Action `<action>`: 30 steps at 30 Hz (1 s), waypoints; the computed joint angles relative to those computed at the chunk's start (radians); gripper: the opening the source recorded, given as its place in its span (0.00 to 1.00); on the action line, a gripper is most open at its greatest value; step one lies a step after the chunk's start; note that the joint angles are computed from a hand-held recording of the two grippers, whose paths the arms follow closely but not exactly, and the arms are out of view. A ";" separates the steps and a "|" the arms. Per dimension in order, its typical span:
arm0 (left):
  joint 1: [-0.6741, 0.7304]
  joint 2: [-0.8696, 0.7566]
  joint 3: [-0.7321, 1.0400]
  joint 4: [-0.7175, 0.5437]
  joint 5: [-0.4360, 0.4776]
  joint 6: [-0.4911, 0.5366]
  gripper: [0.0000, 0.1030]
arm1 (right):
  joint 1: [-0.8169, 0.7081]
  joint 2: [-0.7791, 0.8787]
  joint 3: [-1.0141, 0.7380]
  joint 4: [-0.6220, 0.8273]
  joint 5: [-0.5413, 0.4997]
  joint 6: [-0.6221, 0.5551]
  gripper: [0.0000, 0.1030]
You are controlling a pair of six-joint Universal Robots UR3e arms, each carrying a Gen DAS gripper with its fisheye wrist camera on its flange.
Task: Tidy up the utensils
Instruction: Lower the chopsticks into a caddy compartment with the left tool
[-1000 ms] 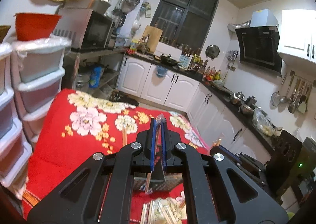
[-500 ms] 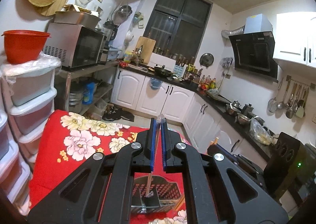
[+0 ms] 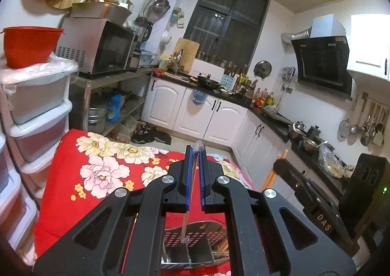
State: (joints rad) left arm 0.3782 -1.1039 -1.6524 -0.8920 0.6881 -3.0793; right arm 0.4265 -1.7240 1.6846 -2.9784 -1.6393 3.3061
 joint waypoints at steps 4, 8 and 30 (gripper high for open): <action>-0.007 -0.006 -0.054 0.031 0.009 0.019 0.01 | 0.035 0.049 0.010 -0.051 -0.063 -0.005 0.05; -0.016 -0.011 -0.119 0.068 0.015 0.025 0.01 | 0.071 0.094 0.029 -0.085 -0.118 -0.003 0.05; -0.052 0.015 -0.383 0.212 0.054 0.077 0.01 | 0.216 0.190 0.189 -0.277 -0.381 -0.014 0.05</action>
